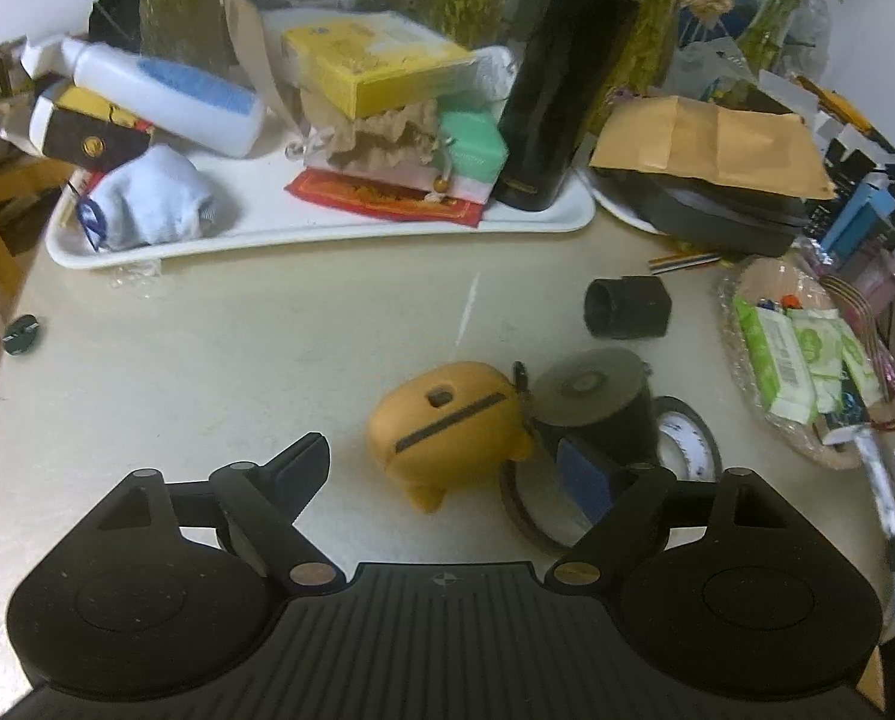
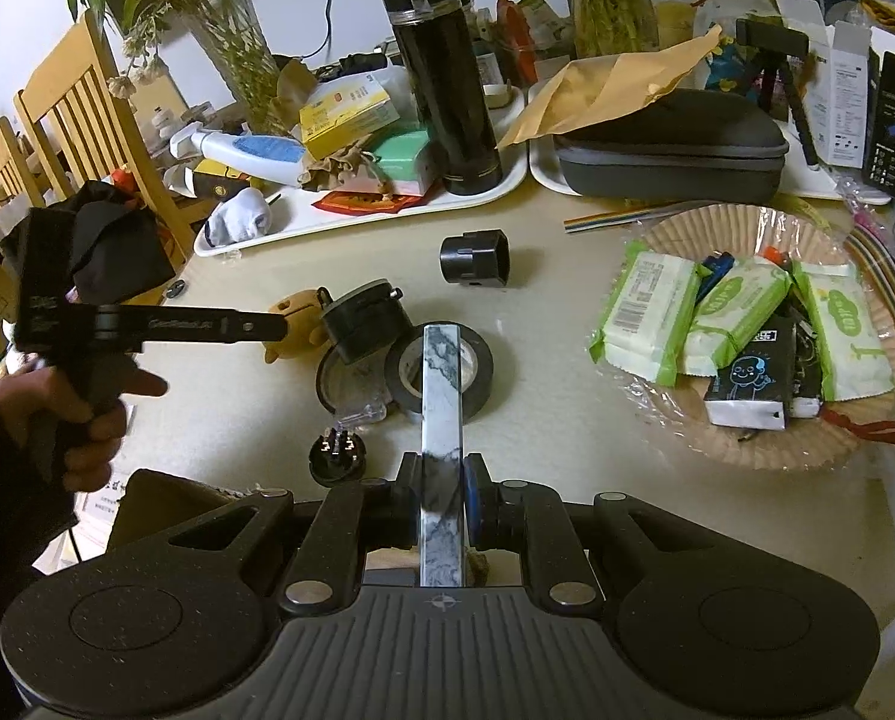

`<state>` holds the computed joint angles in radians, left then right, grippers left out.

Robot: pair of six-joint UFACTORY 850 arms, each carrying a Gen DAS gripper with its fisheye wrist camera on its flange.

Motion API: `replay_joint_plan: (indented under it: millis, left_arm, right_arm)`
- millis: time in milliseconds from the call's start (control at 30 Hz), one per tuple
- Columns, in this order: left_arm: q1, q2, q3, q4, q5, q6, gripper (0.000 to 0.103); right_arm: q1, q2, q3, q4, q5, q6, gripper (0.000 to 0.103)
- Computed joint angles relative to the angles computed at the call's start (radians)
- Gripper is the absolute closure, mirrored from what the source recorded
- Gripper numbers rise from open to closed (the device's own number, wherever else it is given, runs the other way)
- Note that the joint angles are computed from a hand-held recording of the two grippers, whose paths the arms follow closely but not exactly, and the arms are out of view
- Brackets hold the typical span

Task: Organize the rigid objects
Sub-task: 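Move the left tool to the yellow pig-shaped case while the right tool holds the strip, then close the left tool on the yellow pig-shaped case while the right tool holds the strip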

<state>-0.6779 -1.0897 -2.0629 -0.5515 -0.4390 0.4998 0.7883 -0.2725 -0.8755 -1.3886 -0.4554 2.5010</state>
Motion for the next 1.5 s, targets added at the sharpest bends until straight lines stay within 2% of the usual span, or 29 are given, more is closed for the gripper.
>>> replay_joint_plan:
  millis: [100,467,500,533,600,800,967,1167,1267,1500]
  left_arm:
    - [0.005,-0.043,-0.062,0.016,-0.029,-0.044,0.02]
    - [0.021,-0.176,-0.256,-0.06,-0.147,-0.032,0.022]
    - [0.024,-0.184,-0.268,-0.076,-0.155,-0.029,0.025]
    - [0.027,-0.197,-0.29,-0.094,-0.174,-0.024,0.034]
    - [0.03,-0.21,-0.313,-0.113,-0.198,-0.032,0.037]
    - [0.02,-0.19,-0.286,-0.049,-0.159,-0.089,0.038]
    - [0.021,-0.148,-0.226,-0.056,-0.123,-0.079,0.038]
    - [0.02,-0.059,-0.107,-0.074,-0.055,-0.041,0.038]
    - [0.011,-0.002,-0.029,-0.065,0.011,-0.026,0.038]
    - [-0.01,0.106,0.103,-0.032,0.106,-0.02,0.038]
  right_arm:
    - [-0.002,0.0,0.001,-0.004,0.002,0.006,0.086]
    - [-0.005,0.0,-0.001,-0.007,0.002,0.002,0.086]
    - [-0.005,0.0,-0.001,-0.008,0.001,0.003,0.086]
    - [-0.005,-0.001,-0.002,-0.007,0.0,0.001,0.086]
    - [-0.005,-0.002,-0.004,-0.006,0.0,-0.001,0.086]
    - [-0.005,-0.002,-0.004,-0.003,-0.001,-0.002,0.086]
    - [-0.004,0.0,-0.002,-0.008,-0.003,0.004,0.086]
    - [0.0,0.001,-0.002,-0.012,-0.012,0.007,0.086]
    - [0.002,-0.001,-0.004,-0.006,-0.016,0.001,0.086]
    - [0.005,-0.006,-0.01,0.01,-0.028,-0.016,0.086]
